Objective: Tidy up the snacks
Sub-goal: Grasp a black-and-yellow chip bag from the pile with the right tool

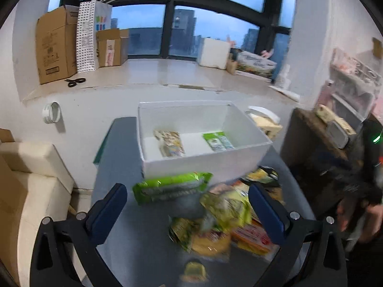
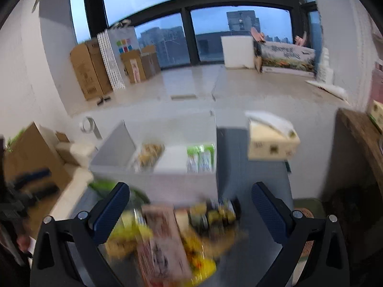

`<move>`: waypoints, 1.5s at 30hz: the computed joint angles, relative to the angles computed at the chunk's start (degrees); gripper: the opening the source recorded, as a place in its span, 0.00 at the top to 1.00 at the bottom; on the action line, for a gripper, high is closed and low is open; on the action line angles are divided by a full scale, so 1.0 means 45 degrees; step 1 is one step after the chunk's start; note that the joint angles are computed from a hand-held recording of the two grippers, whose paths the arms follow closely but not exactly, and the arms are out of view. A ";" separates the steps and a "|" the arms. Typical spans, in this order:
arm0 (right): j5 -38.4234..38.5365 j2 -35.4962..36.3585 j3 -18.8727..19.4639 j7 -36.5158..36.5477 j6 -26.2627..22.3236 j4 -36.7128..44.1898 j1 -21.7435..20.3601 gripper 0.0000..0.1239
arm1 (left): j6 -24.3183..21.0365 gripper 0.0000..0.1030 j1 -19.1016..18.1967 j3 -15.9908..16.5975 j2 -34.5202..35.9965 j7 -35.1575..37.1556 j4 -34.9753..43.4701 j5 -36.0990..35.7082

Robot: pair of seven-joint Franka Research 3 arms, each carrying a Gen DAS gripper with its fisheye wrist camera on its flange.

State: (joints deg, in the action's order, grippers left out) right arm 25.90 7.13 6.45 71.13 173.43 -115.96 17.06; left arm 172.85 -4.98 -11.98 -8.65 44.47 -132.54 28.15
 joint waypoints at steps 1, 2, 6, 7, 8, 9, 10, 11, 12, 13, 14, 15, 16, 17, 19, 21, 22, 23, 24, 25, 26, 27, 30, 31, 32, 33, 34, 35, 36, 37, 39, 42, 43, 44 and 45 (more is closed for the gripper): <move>-0.1005 -0.0214 -0.0449 0.1092 0.0285 -0.0609 0.0390 0.17 | 0.0253 0.00 -0.0483 0.0335 -0.0179 0.0686 -0.0350 -0.0820; -0.1117 -0.0327 -0.0453 0.1319 0.0438 -0.1021 0.0407 0.17 | 0.0383 0.00 -0.0632 0.0370 -0.0289 0.0827 -0.0557 -0.1139; -0.0552 -0.0121 -0.0160 0.0942 0.0580 -0.1556 0.0094 0.17 | 0.0837 0.00 0.1904 -0.1953 -0.1121 -0.2443 -0.1265 0.2064; 0.0007 -0.0008 0.0141 0.0358 0.0769 -0.1568 -0.0145 0.17 | 0.0748 0.00 0.2236 -0.2260 -0.1230 -0.2898 -0.1290 0.2606; 0.0195 0.0155 0.0237 0.0091 0.0962 -0.1533 -0.0231 0.17 | 0.0409 0.00 0.2395 -0.2452 -0.1352 -0.3300 -0.1292 0.3065; 0.0232 0.0319 0.0256 -0.0028 0.0914 -0.1422 -0.0272 0.17 | 0.0216 0.00 0.2158 -0.2261 -0.1385 -0.3279 -0.1331 0.3150; 0.0212 0.0527 0.0247 -0.0106 0.0594 -0.1174 -0.0321 0.17 | 0.0102 0.00 0.1826 -0.1967 -0.1392 -0.3093 -0.1368 0.3091; 0.0006 0.0762 0.0124 -0.0043 0.0212 -0.0882 -0.0283 0.17 | -0.0008 0.00 0.1516 -0.1713 -0.1426 -0.2911 -0.1424 0.2984; -0.0046 0.1028 0.0119 -0.0117 -0.0077 -0.0577 -0.0325 0.17 | -0.0025 0.00 0.1249 -0.1491 -0.1447 -0.2694 -0.1483 0.2894; 0.0111 0.1211 0.0219 -0.0294 -0.0213 -0.0398 -0.0448 0.17 | -0.0087 0.00 0.1122 -0.1408 -0.1475 -0.2618 -0.1513 0.2906; 0.0106 0.1441 0.0180 -0.0252 -0.0278 -0.0178 -0.0445 0.17 | -0.0148 0.00 0.1019 -0.1347 -0.1511 -0.2564 -0.1537 0.2914; 0.0255 0.1664 0.0248 -0.0297 -0.0182 0.0011 -0.0515 0.17 | -0.0095 0.00 0.0799 -0.1161 -0.1533 -0.2356 -0.1603 0.2740; 0.0613 0.1998 0.0465 -0.0478 -0.0287 0.0378 -0.0759 0.17 | -0.0018 0.00 0.0544 -0.0925 -0.1526 -0.2029 -0.1660 0.2475; 0.0728 0.2250 0.0533 -0.0566 -0.0668 0.0747 -0.0890 0.17 | 0.0204 0.00 0.0212 -0.0619 -0.1550 -0.1590 -0.1798 0.2092; 0.0928 0.2812 0.0602 -0.0727 -0.1244 0.1494 -0.1065 0.17 | 0.0919 0.00 -0.0804 0.0353 -0.1527 -0.0284 -0.2149 0.0923; 0.0617 0.3429 0.0296 -0.0472 -0.1568 0.2223 -0.0895 0.17 | 0.1069 0.00 -0.1341 0.0773 -0.1556 0.0613 -0.2330 0.0043; 0.0318 0.3667 0.0060 -0.0199 -0.1726 0.2515 -0.0728 0.17 | 0.1028 0.00 -0.1232 0.0651 -0.1577 0.0756 -0.2346 -0.0156; 0.0060 0.3960 -0.0104 0.0025 -0.2026 0.2895 -0.0645 0.17 | 0.1023 0.00 -0.1357 0.0723 -0.1560 0.1036 -0.2359 -0.0492; -0.0015 0.4206 -0.0105 0.0123 -0.2314 0.3222 -0.0695 0.17 | 0.1041 0.00 -0.1682 0.0989 -0.1532 0.1470 -0.2391 -0.0985; -0.0010 0.4460 -0.0044 0.0164 -0.2655 0.3563 -0.0800 0.17 | 0.1091 0.00 -0.1881 0.1148 -0.1513 0.1811 -0.2432 -0.1371; 0.0278 0.4680 0.0255 -0.0071 -0.2959 0.3861 -0.1098 0.17 | 0.1139 0.00 -0.2067 0.1301 -0.1494 0.2145 -0.2470 -0.1736; 0.0576 0.4870 0.0480 -0.0227 -0.3249 0.4113 -0.1321 0.17 | 0.1142 0.00 -0.2027 0.1247 -0.1488 0.2317 -0.2484 -0.1928; 0.1020 0.5092 0.0669 -0.0577 -0.3372 0.4321 -0.1450 0.17 | 0.1052 0.00 -0.2133 0.1260 -0.1410 0.2933 -0.2464 -0.2580; 0.0853 0.5164 0.0483 -0.0410 -0.3415 0.4397 -0.1282 0.17 | 0.1017 0.00 -0.2130 0.1229 -0.1375 0.3080 -0.2444 -0.2759; 0.0857 0.5214 0.0489 -0.0455 -0.3387 0.4424 -0.1267 0.17 | 0.0996 0.00 -0.2053 0.1131 -0.1342 0.3164 -0.2429 -0.2855; 0.1004 0.5245 0.0612 -0.0615 -0.3368 0.4429 -0.1360 0.17 | 0.0947 0.00 -0.1927 0.0990 -0.1309 0.3200 -0.2394 -0.2883; 0.1191 0.5294 0.0743 -0.0796 -0.3323 0.4469 -0.1468 0.17 | 0.0915 0.00 -0.1771 0.0837 -0.1279 0.3183 -0.2366 -0.2870; 0.1354 0.5251 0.0801 -0.0875 -0.3134 0.4381 -0.1494 0.21 | 0.0870 0.00 -0.1711 0.0767 -0.1226 0.3209 -0.2327 -0.2909; 0.1362 0.5254 0.0732 -0.0836 -0.3024 0.4363 -0.1444 0.25 | 0.0844 0.00 -0.1769 0.0804 -0.1158 0.3319 -0.2288 -0.3033; 0.1297 0.5248 0.0638 -0.0715 -0.3072 0.4382 -0.1365 0.26 | 0.0784 0.00 -0.1697 0.0727 -0.1087 0.3311 -0.2229 -0.3060; 0.1558 0.5140 0.0883 -0.1048 -0.3036 0.4284 -0.1555 0.28 | 0.0517 0.00 -0.1238 0.0295 -0.0904 0.2996 -0.2018 -0.2720; 0.2087 0.4790 0.1249 -0.2104 -0.2691 0.3795 -0.1830 0.32 | 0.0377 0.00 -0.1119 0.0164 -0.0551 0.2935 -0.1749 -0.2454; 0.2306 0.4636 0.1346 -0.2371 -0.2522 0.3599 -0.1893 0.33 | 0.0389 0.00 -0.1351 0.0344 -0.0344 0.3254 -0.1616 -0.2688; 0.2511 0.4489 0.1396 -0.2562 -0.2391 0.3427 -0.1937 0.33 | 0.0384 0.00 -0.1419 0.0382 -0.0195 0.3389 -0.1513 -0.2785; 0.2718 0.4340 0.1428 -0.2709 -0.2253 0.3264 -0.1967 0.34 | 0.0288 0.00 -0.1544 0.0456 0.0020 0.3614 -0.1324 -0.2985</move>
